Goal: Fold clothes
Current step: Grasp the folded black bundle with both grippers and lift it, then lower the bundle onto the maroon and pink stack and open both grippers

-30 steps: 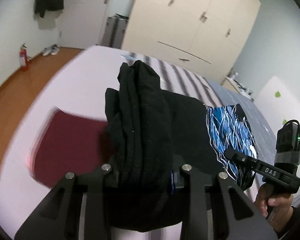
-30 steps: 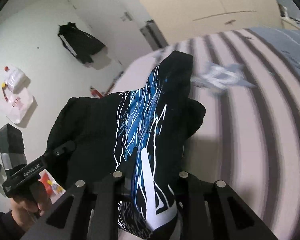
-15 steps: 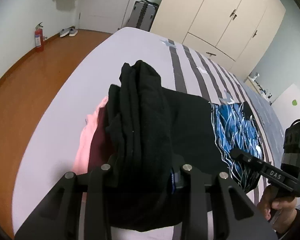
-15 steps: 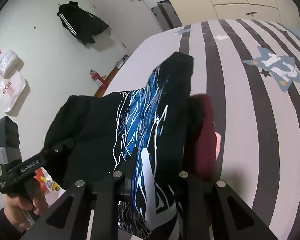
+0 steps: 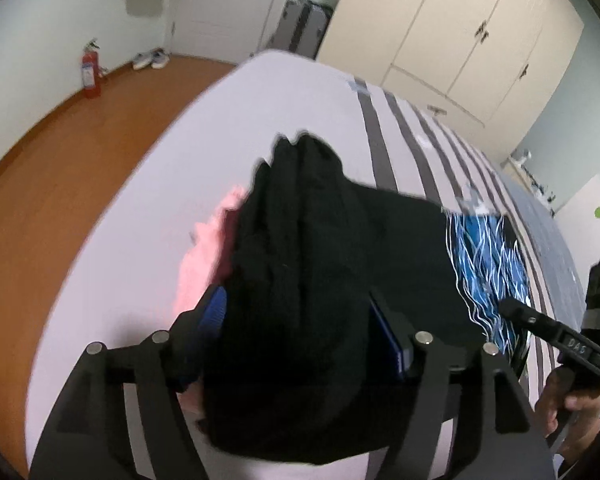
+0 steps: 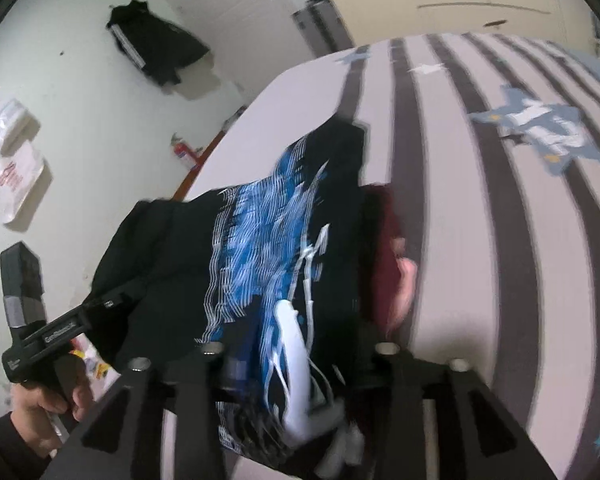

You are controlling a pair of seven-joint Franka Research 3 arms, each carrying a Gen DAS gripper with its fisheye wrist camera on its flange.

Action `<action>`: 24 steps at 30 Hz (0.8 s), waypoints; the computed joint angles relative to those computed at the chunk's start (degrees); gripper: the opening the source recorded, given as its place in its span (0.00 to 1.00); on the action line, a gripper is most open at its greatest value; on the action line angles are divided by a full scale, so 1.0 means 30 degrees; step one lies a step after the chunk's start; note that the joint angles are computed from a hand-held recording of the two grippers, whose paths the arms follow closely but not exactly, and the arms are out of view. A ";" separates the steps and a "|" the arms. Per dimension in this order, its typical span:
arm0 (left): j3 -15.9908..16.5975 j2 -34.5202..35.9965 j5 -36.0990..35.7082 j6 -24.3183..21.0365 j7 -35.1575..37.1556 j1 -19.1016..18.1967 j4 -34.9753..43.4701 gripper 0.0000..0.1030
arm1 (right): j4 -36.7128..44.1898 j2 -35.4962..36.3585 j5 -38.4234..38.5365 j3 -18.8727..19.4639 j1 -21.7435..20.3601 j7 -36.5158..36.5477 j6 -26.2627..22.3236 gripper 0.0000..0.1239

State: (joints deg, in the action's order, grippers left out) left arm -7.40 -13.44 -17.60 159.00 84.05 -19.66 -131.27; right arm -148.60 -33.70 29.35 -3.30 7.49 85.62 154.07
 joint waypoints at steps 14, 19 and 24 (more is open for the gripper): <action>-0.1154 -0.0088 0.7163 0.2293 -0.3595 0.1248 0.1267 0.01 | 0.0227 -0.1164 -0.4406 0.2322 -0.2442 0.2388 0.2509 0.40; -0.2194 0.2895 0.9454 0.1883 -0.5363 0.1397 0.3651 0.01 | 0.1844 0.1900 -0.7032 0.4513 -0.2780 0.3102 0.4047 0.10; -0.2185 0.4862 1.3383 0.0048 -0.8057 0.1684 0.5202 0.01 | 0.2881 0.4241 -0.9610 0.5713 -0.4181 0.5909 0.4369 0.10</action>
State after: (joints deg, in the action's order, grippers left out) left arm -13.95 1.15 22.55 159.15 59.88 -14.61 -115.67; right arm -139.96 -20.98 0.52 13.84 -5.05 103.34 167.18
